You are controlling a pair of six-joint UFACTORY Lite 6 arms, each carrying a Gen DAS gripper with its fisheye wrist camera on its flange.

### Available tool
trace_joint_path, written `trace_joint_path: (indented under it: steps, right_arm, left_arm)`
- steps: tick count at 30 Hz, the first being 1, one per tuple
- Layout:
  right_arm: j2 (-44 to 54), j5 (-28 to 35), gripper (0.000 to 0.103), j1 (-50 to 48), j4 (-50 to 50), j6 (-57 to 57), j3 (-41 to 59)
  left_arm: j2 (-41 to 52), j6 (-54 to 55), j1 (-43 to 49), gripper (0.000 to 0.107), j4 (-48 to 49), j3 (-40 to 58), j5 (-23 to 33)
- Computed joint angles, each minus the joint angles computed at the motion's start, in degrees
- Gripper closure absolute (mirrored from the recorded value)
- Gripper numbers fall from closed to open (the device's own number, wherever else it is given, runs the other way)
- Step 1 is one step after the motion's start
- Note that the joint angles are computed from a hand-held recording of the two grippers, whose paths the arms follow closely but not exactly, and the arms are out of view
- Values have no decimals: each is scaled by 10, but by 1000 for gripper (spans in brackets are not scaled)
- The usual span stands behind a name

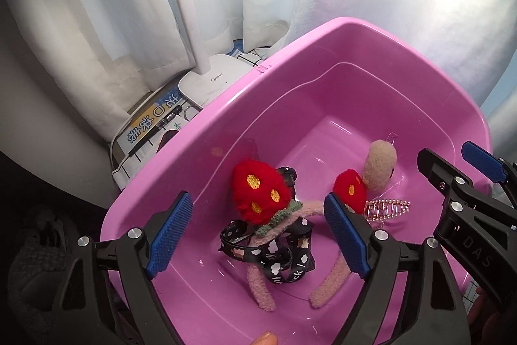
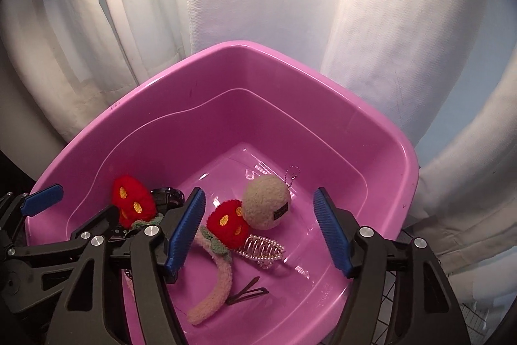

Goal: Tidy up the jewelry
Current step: 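Open both grippers to drop the sloth and scrunchie into the tub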

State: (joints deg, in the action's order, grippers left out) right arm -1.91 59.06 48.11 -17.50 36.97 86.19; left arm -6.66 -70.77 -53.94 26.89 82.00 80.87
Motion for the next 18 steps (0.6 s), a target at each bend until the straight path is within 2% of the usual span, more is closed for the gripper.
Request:
trace_joint_path:
  steps: [9, 18]
  right_arm:
    - [-39, 23, 36, 22, -32, 42, -10]
    - [-143, 59, 36, 79, -91, 115, -68]
  left_arm:
    - [7, -31, -42, 18, 14, 25, 28]
    - [15, -73, -95, 14, 35, 62, 67]
